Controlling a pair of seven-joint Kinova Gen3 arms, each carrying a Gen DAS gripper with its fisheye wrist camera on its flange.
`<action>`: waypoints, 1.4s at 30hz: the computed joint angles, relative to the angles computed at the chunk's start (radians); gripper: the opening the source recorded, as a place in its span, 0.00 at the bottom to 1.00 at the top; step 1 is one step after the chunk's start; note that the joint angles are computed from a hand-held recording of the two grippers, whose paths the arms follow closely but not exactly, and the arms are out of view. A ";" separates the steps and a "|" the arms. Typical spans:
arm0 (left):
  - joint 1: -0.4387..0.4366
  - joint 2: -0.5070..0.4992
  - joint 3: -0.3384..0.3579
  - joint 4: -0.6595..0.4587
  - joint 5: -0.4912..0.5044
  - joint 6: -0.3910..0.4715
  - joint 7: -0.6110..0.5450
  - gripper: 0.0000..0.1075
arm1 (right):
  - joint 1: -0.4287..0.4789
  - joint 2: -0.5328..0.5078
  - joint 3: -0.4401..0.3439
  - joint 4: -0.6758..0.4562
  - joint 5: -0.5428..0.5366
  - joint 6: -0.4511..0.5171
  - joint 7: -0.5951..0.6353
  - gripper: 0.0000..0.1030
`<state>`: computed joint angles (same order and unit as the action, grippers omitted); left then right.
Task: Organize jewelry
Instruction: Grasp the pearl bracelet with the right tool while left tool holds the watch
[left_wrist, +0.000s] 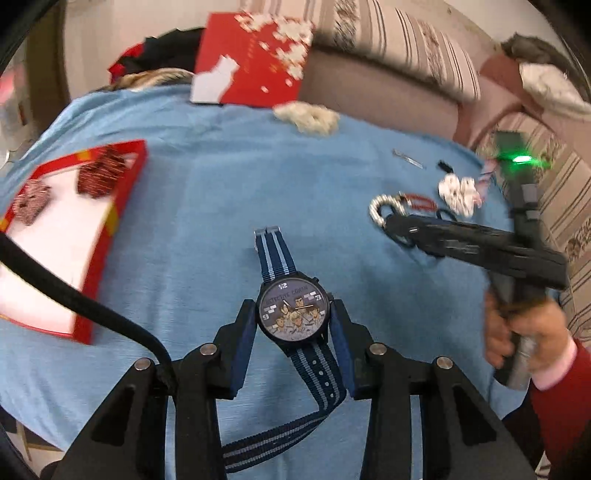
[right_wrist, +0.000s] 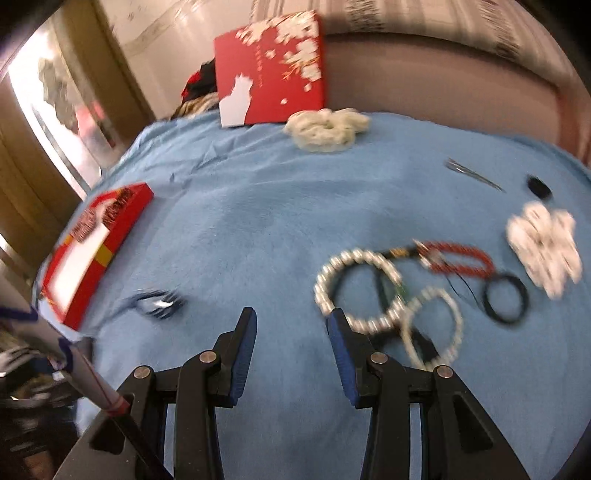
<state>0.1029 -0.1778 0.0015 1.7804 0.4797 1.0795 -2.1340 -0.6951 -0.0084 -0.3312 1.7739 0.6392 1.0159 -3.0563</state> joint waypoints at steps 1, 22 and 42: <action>-0.007 -0.002 -0.017 -0.006 0.011 0.010 -0.010 0.36 | 0.007 0.020 0.008 -0.014 -0.003 -0.001 0.023 0.39; -0.143 -0.064 -0.170 -0.047 0.115 0.072 -0.093 0.36 | 0.077 -0.055 -0.071 -0.117 -0.049 0.080 0.094 0.26; -0.203 -0.027 -0.189 -0.039 0.108 0.060 -0.113 0.36 | 0.044 -0.028 0.061 -0.048 -0.108 0.007 0.142 0.00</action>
<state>-0.0999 -0.2049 -0.1874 1.7409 0.5873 1.1400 -2.2470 -0.6507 -0.0360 -0.2701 1.7261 0.5315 1.0233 -2.9141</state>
